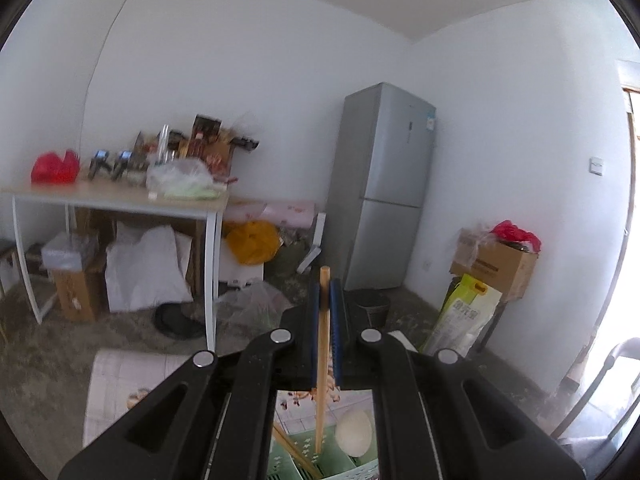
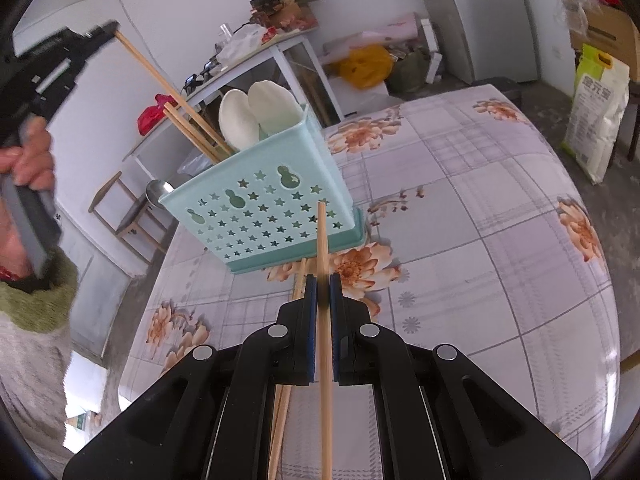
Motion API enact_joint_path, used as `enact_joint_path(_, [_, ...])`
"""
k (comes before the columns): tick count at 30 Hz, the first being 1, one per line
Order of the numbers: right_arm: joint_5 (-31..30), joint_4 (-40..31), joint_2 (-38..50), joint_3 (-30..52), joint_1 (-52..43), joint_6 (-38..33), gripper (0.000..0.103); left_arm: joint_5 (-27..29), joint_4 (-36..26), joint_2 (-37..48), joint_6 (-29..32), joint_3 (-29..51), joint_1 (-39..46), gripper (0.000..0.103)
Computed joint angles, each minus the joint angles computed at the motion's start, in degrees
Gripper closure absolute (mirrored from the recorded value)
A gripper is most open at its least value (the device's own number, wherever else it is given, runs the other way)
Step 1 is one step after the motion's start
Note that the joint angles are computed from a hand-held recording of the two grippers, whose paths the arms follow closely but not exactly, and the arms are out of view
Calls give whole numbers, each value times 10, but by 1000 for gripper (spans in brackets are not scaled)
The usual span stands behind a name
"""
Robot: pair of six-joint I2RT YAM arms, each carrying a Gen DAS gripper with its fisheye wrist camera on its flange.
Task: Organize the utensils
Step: 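Lower the left tool's chopstick into the green holder and open it, then carry the chopstick in the right tool over the green holder and release it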
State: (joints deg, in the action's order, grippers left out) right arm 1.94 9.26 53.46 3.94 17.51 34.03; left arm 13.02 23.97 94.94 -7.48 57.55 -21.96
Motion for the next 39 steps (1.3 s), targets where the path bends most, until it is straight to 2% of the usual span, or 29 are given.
enact_joint_path(8, [-6, 7, 15, 2, -8, -2, 99, 3, 91, 62, -20, -37, 1, 98])
enact_joint_path(16, [3, 3, 18, 5, 4, 1, 99, 34, 130, 40, -32, -111, 16, 97])
enact_joint_path(20, [16, -1, 18, 8, 20, 7, 99, 49, 152, 8, -32, -156, 28, 76])
enact_joint_path(23, [23, -9, 13, 12, 27, 10, 99, 53, 167, -16, -25, -188, 32, 68])
enact_joint_path(28, [38, -71, -48, 28, 37, 5, 99, 67, 177, -67, -9, -248, 49, 63])
enact_joint_path(34, [39, -164, -140, 92, 25, -45, 99, 76, 168, -116, 29, -325, 77, 57])
enact_joint_path(39, [25, -175, -133, 177, 10, -104, 99, 71, 151, -114, 63, -369, 102, 56])
